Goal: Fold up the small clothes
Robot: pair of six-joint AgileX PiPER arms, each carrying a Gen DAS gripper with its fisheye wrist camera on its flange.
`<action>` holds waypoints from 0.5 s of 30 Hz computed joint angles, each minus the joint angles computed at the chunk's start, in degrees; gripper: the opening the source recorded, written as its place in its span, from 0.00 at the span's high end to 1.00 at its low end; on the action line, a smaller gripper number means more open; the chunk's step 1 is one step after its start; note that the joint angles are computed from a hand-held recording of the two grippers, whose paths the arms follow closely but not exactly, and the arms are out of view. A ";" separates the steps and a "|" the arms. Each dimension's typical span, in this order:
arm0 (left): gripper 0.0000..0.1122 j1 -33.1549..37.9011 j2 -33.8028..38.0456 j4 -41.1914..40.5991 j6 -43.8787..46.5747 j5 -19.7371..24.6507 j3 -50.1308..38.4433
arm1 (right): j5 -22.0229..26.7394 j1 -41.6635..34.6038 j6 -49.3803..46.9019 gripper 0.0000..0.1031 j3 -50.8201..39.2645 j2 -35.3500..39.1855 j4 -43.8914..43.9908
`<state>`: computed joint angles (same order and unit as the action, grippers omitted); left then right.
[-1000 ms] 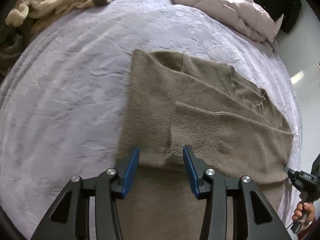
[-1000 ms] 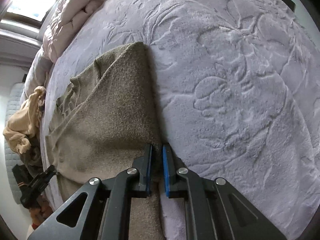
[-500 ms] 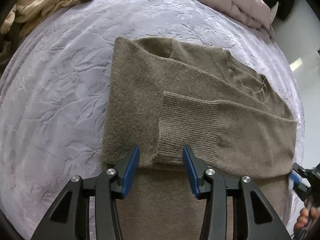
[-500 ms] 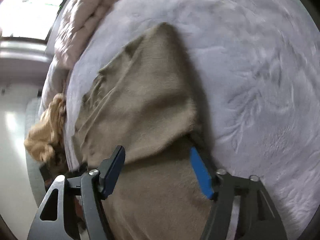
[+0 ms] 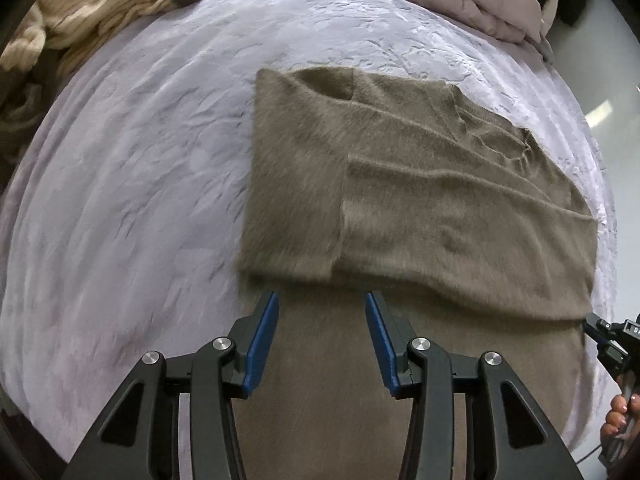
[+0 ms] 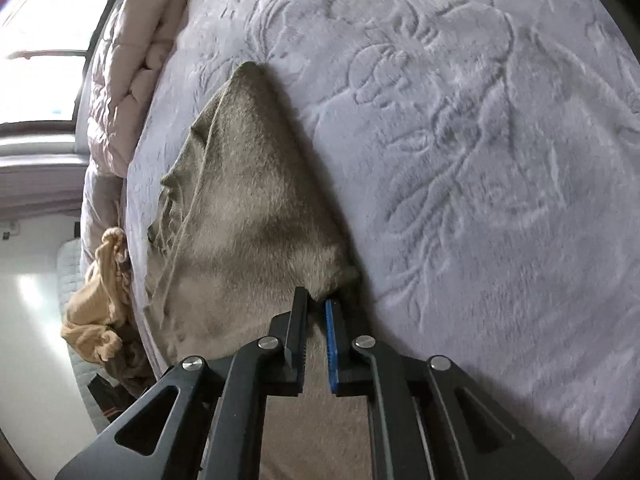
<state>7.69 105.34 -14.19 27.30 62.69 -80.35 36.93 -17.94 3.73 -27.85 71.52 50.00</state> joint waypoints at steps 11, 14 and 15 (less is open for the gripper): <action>0.21 0.92 -11.16 3.30 4.96 2.32 6.48 | 8.26 16.54 29.65 0.38 -7.01 -13.14 -23.66; 0.21 0.80 -11.89 3.29 4.59 3.66 6.15 | 8.86 20.35 34.20 0.30 -8.08 -14.68 -26.32; 0.21 1.02 -11.90 3.10 4.60 4.23 5.98 | 9.10 21.98 35.71 0.28 -8.77 -14.84 -27.78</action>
<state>8.71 93.44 -11.09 31.89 66.92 -74.37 46.03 4.04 39.43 -36.61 56.68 22.22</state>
